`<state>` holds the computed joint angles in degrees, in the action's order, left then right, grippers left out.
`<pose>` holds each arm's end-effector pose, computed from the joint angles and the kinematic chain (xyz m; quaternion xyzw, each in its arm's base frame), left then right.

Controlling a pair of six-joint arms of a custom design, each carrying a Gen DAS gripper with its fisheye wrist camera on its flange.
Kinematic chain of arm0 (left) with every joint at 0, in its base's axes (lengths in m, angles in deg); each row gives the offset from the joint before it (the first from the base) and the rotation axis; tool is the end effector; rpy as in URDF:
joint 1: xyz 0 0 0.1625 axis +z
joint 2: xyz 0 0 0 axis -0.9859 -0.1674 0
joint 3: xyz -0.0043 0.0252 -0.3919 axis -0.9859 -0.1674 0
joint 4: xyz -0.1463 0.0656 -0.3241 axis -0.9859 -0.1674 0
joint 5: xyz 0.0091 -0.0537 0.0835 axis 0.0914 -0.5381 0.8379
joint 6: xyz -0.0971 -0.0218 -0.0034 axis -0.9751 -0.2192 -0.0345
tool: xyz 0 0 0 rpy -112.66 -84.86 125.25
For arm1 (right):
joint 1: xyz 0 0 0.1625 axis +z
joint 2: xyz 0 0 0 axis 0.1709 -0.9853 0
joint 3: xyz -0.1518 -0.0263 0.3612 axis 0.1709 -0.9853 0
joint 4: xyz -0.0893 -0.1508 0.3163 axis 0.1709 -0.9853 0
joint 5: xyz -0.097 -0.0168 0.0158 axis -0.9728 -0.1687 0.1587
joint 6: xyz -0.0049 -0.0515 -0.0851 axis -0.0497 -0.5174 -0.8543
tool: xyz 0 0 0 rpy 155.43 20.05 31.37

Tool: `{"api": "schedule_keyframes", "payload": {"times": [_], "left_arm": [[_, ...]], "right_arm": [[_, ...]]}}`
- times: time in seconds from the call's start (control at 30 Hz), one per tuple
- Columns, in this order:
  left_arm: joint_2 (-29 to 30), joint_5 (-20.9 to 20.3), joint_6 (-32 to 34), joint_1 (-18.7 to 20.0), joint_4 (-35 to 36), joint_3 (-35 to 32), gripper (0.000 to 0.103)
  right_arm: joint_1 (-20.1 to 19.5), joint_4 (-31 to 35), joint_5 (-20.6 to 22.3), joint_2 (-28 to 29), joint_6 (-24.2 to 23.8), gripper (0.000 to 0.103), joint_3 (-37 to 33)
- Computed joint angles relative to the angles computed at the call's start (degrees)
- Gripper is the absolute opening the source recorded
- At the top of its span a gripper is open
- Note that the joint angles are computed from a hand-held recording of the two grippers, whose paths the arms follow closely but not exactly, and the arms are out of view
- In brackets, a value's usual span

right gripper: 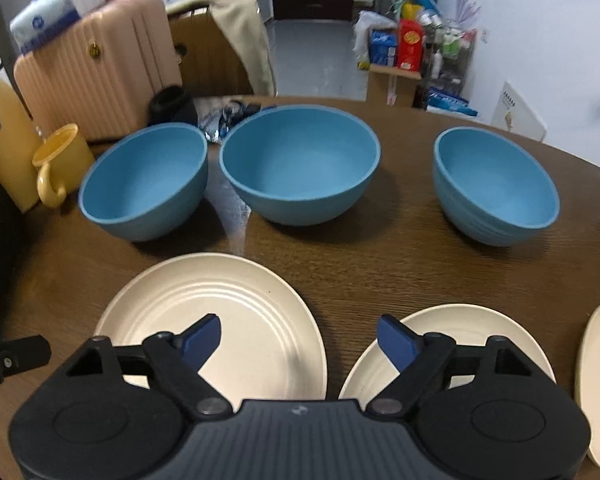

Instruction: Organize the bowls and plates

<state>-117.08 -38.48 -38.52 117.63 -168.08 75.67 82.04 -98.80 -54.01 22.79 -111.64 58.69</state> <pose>-0.4117 -0.5833 0.0832 -0.1767 0.8499 -0.3612 0.3405 0.1171 -0.7379 0.3331 0.3363 -0.8922 0.1338 0.2700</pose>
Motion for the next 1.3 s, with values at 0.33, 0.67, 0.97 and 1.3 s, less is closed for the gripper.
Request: {"api": "schedule_keyframes", "payload": {"times": [0.33,0.67,0.97,1.3], "left_arm": [[2.4,-4.9,0.0,2.2,-5.7,-0.6,0.074],[3.8,-6.6,0.0,2.8,-11.1,-0.4,0.041],[4.7,-6.2,-3.9,3.3,-13.6,0.3,0.025],[6.3,-3.4,-11.4,3.1,-6.4,-3.0,0.018]], "right_arm": [[-1.3,4.6,-0.7,4.9,-2.8,0.067,-6.3],[-2.5,11.9,1.2,7.3,-3.2,0.048,-12.0],[-3.8,19.3,3.5,9.4,-1.3,0.029,-18.0],[-4.6,22.8,6.5,9.7,-1.1,0.015,-20.2]]}}
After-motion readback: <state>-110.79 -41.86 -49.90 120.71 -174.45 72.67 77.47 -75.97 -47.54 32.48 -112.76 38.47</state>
